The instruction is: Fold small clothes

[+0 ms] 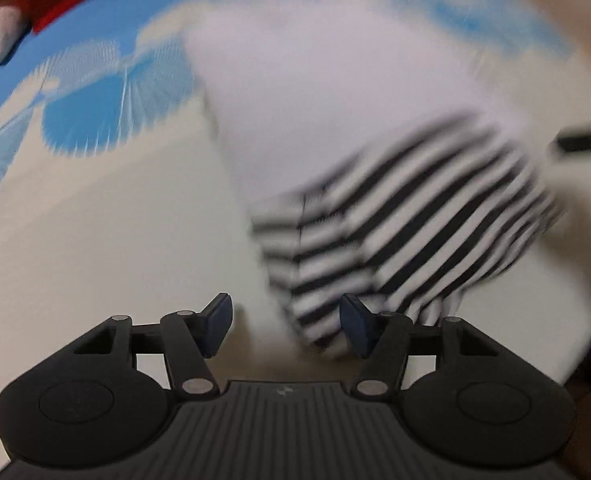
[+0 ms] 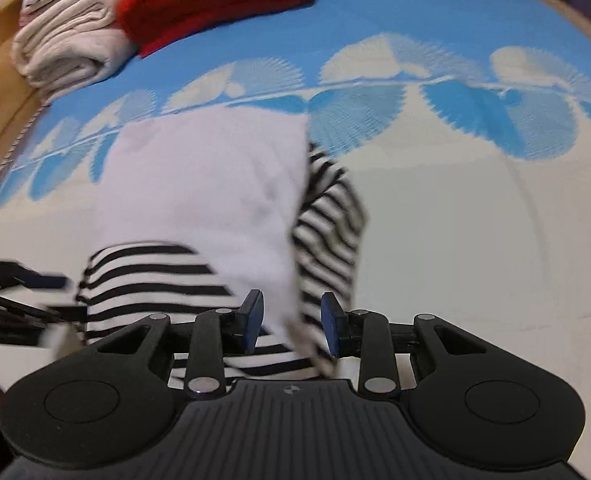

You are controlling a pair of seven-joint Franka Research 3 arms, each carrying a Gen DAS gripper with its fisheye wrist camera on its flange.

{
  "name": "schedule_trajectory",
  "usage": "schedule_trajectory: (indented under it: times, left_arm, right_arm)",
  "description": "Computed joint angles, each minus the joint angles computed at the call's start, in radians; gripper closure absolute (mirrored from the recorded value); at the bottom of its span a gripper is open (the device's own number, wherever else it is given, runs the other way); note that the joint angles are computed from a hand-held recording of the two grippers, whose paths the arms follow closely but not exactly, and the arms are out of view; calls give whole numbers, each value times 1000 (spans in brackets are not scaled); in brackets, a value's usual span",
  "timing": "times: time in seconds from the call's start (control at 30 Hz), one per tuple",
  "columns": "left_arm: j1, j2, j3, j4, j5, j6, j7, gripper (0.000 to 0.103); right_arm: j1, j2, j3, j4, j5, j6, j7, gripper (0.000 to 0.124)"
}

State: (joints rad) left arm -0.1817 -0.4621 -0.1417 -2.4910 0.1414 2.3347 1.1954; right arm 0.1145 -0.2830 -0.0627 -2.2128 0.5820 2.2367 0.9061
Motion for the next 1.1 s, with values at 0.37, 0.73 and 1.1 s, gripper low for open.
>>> schedule_trajectory:
  times: [0.37,0.73,1.1]
  left_arm:
    - [48,-332,-165,-63,248,39,-407,16]
    - [-36,-424,-359,6,339,-129,-812,0]
    - [-181,-328,-327,36,337,-240,-932,1]
  right_arm:
    - [26,-136,12,-120,-96,187,-24,73]
    - [74,-568,-79,-417,59,413,-138,24]
    - [22,-725,-7,-516,-97,312,-23,22]
